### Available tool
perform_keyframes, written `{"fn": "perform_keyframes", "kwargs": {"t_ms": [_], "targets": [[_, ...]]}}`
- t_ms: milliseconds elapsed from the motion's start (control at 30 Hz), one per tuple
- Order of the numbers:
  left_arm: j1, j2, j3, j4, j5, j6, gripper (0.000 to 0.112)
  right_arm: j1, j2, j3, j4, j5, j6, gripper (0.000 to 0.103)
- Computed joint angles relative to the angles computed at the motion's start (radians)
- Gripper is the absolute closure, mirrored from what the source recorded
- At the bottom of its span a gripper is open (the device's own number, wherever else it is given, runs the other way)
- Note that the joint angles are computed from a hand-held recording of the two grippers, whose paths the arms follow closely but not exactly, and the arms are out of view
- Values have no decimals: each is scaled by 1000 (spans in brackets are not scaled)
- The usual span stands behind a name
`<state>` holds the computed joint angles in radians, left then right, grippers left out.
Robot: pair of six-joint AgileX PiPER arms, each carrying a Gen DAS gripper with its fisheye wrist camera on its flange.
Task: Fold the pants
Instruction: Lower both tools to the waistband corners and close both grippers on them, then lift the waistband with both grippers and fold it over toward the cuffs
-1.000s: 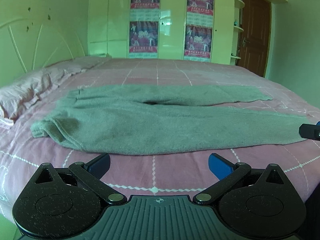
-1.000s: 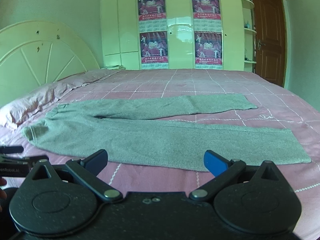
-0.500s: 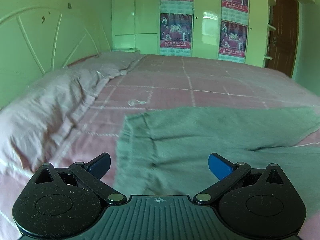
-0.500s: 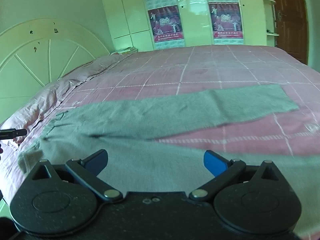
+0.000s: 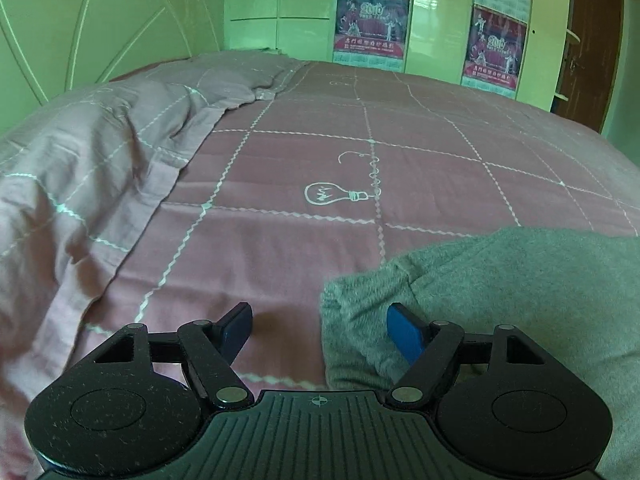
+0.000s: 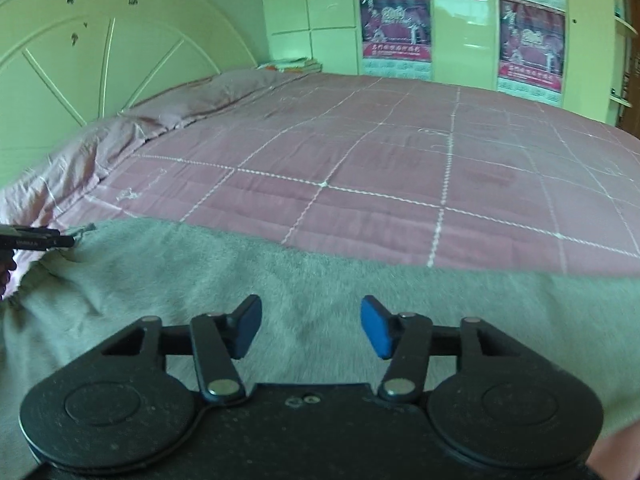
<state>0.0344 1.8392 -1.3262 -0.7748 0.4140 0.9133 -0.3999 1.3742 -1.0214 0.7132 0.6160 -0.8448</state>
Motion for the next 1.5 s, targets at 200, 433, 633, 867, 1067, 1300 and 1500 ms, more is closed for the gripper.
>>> {"fn": "perform_keyframes", "kwargs": {"t_ms": [200,433,633,867,1067,1300,1500], "targets": [[-8,70,-121,-25,159,114,62,89,229,-207,-50,-1,-70,61],[-1,103,-208,36,258,127,60,147,433,-508,-294,175,-11,61],[-8,105,-144,-48,197,193,60,167,539,-646,-368,300,32,59],[42,76,-73,-266,194,389,83,186,481,-598,-422,274,26,103],[100,-71,80,-577,228,709,94,157,265,-441,-349,205,-61,103],[302,-437,401,-761,474,1046,94,82,-214,-135,-265,239,-272,103],[622,-783,712,-588,647,946,76,308,-782,316,-566,238,-43,52]]}}
